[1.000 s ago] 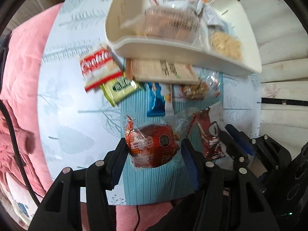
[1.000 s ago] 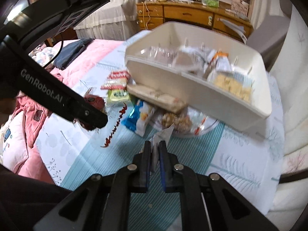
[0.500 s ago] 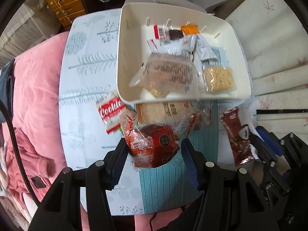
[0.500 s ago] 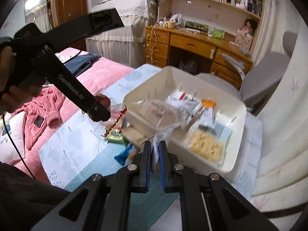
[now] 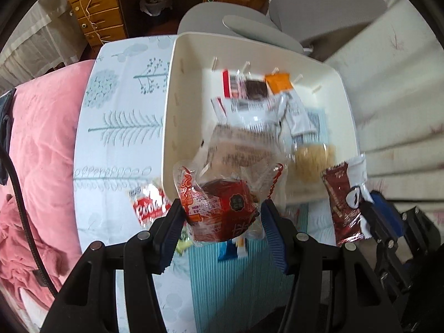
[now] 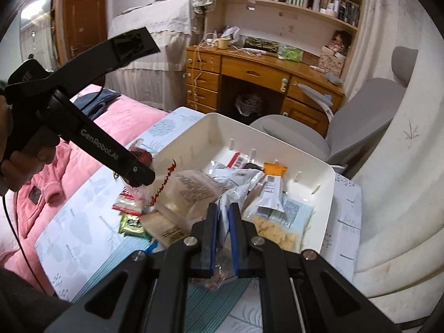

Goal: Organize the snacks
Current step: 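Carry both snacks over the white tray and open both tools to drop them, then move both tools back from the tray toward the remaining snacks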

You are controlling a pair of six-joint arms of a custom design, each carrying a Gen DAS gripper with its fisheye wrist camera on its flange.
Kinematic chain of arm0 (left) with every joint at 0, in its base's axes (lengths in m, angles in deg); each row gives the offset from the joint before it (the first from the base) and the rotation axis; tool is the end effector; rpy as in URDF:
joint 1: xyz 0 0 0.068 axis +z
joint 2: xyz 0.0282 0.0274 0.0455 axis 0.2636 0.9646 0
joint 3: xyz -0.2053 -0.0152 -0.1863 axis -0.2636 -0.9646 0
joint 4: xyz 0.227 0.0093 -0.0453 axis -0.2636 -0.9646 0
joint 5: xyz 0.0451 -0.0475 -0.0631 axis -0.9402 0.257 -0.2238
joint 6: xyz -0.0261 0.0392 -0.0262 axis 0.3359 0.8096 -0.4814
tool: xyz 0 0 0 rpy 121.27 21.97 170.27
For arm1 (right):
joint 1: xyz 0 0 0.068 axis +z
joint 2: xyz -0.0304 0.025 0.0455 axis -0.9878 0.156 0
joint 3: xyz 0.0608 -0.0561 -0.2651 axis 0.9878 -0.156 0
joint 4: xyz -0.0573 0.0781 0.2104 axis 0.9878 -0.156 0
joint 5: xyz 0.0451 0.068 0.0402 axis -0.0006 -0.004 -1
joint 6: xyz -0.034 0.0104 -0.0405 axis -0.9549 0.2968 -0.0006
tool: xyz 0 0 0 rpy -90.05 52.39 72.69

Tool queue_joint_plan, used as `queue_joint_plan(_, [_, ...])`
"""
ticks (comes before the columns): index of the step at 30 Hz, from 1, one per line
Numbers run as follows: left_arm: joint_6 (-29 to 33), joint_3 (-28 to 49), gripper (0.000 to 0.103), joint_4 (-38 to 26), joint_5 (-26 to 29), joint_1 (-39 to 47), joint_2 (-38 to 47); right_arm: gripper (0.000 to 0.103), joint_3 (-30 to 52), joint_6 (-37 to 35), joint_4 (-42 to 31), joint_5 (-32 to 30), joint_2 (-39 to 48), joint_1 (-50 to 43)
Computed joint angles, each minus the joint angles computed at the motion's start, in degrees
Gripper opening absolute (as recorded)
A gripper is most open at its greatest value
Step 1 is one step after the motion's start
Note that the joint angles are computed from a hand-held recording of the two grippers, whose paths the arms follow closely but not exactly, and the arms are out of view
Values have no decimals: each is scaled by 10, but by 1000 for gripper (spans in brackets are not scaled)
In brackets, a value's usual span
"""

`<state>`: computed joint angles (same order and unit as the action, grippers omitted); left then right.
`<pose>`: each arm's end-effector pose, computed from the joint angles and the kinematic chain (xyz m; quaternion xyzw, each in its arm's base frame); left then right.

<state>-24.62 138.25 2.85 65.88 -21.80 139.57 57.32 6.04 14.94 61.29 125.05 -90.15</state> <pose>0.2290 -0.1774 0.2249 0.0232 0.9907 -0.1124 0.0737 0.1150 -0.0059 0.2342 -0.2386 0.9041 0.0483 0.3512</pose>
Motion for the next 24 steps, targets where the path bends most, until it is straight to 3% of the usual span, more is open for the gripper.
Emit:
queue_joint_plan(7, [14,17,55,47,0,37,28,8,-20,44,95,36,59,19])
queue_joint_plan(14, [28,38,57,68,-1,46,50,9,-14,69,138,51,94,17])
queue_joint_plan(16, [22,36,66,73,-1,44,49,10,-11,75,138,49,96,11])
queue_joint_plan(19, [9,33,71,68,-8,38,39,17,-2,80,126,51,107,5])
queue_joint_plan(22, [-13,32,72,51,-28,24,21,36,4,75,105,33,100,-15])
queue_joint_plan(24, [-30,28,72,39,-39,14,8,38,9,65,85,14,87,-33])
